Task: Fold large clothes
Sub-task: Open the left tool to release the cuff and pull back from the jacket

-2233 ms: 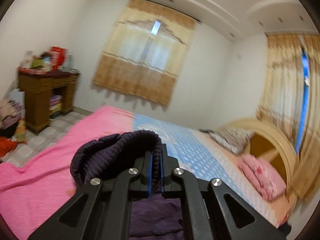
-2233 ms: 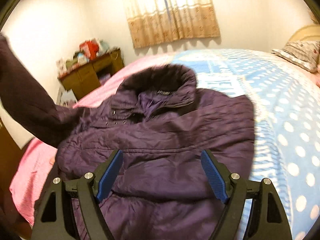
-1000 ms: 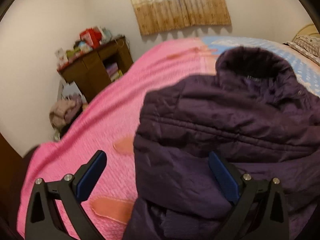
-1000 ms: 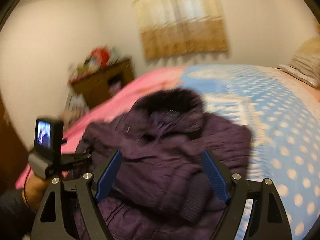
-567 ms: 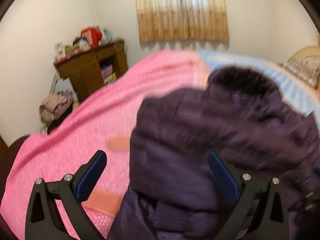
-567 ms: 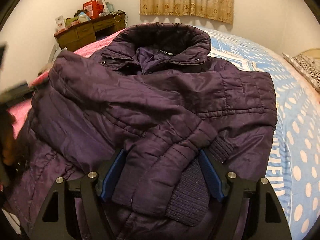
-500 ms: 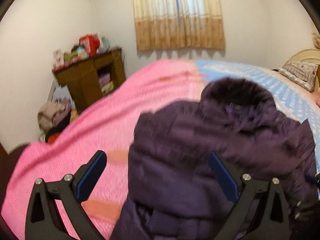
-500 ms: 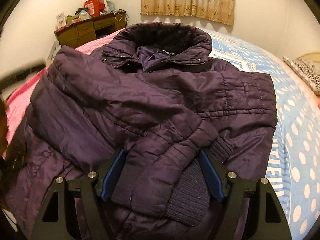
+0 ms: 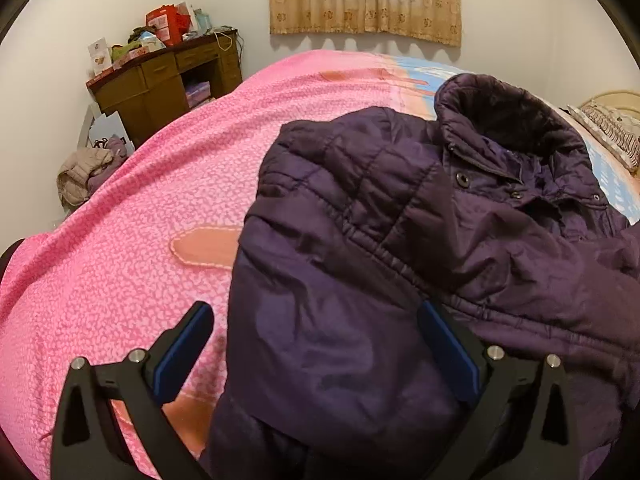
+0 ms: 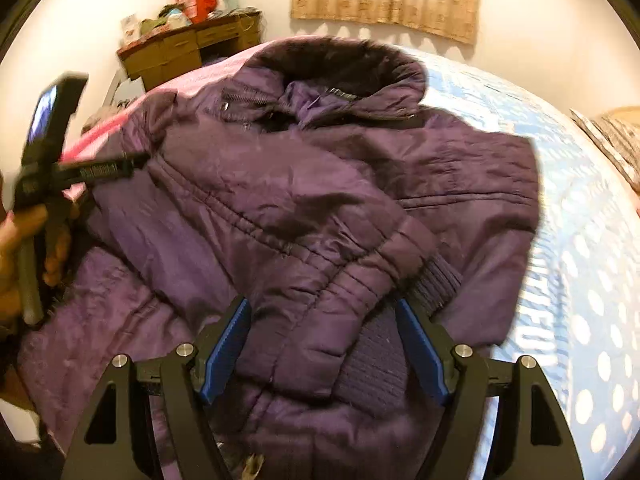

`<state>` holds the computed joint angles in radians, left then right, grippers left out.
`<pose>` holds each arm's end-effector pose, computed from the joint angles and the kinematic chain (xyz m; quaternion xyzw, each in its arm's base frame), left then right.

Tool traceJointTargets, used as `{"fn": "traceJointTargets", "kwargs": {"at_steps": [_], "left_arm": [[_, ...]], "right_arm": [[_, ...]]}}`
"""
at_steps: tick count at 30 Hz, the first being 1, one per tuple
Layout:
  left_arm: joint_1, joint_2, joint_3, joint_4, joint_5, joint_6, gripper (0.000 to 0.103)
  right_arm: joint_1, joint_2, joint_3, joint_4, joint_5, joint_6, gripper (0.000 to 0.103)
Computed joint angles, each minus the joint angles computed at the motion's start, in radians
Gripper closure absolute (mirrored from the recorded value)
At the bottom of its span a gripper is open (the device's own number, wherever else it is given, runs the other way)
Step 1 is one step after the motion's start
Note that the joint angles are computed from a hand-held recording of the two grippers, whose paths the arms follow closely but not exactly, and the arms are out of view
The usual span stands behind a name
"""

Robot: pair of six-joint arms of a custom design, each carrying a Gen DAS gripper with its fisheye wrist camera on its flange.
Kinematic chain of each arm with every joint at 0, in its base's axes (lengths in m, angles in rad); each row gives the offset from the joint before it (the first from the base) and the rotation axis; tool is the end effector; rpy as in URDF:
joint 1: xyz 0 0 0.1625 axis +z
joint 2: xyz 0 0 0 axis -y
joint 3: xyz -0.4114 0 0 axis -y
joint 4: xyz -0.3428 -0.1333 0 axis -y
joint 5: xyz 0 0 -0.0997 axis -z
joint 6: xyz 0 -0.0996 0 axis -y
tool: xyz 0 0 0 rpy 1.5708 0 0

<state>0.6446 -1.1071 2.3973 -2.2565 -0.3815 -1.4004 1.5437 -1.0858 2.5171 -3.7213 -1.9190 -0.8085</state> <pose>-0.1360 -0.3847 0.1139 -0.0237 0.8078 -0.3933 0.4383 0.0891 -0.3787 0.1822 0.2947 -0.8756 0.2510 0.2888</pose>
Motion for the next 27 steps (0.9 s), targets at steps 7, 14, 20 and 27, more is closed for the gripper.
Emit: {"fn": "traceJointTargets", "kwargs": {"at_steps": [7,14,20,27], "left_arm": [[0.002,0.006,0.014,-0.042,0.002,0.004,0.000],[0.014,-0.012,0.062,-0.203,-0.020,0.076,0.000],[0.014,-0.015,0.092,-0.288,-0.042,0.113,0.000],[0.020,-0.010,0.101,-0.343,-0.053,0.140,0.000]], "right_arm": [[0.108,-0.084,-0.040,0.067,0.082,0.063,0.030],[0.060,0.058,-0.159,0.217,0.034,0.092,0.051],[0.006,0.140,-0.107,0.058,0.052,-0.018,0.053],[-0.031,0.145,-0.106,0.043,0.110,-0.032,0.053]]}}
